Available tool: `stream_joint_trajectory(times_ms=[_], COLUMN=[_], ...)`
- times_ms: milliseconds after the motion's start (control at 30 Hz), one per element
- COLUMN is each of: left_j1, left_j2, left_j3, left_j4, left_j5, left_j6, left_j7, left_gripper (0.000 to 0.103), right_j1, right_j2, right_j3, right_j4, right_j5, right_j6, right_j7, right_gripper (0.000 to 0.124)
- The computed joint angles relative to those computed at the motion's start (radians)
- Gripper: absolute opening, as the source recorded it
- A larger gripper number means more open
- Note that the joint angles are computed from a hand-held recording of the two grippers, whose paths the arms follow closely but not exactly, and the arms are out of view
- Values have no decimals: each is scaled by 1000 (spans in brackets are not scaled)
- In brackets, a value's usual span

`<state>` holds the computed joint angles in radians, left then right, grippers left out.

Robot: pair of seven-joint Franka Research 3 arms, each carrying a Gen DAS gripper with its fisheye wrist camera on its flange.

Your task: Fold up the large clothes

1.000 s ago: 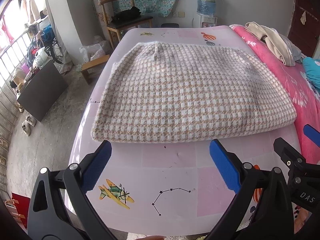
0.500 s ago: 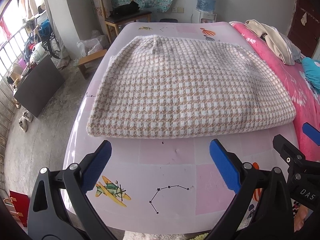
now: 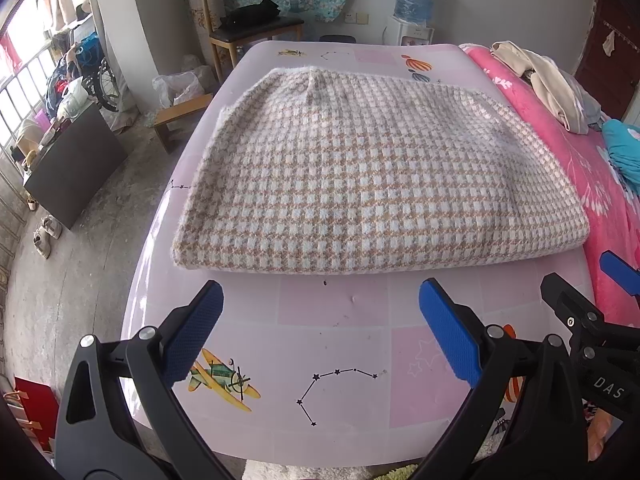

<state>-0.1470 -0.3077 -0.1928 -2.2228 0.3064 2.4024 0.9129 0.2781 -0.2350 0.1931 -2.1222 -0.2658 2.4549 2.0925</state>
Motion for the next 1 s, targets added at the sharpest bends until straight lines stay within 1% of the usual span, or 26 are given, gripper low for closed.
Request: stream_joint_trajectory(times_ms=[1000], left_j1=[-6], left_j2=[1], left_j3=[-1], left_j4=[4], left_j5=[-5], left_j6=[-5], left_j7=[9], left_gripper=[95], right_j1=[-2], right_j2=[1], right_j3=[-3], right_j4=[0], right_j5=[1], right_j6=[-7], right_j7=[9], right_gripper=[97])
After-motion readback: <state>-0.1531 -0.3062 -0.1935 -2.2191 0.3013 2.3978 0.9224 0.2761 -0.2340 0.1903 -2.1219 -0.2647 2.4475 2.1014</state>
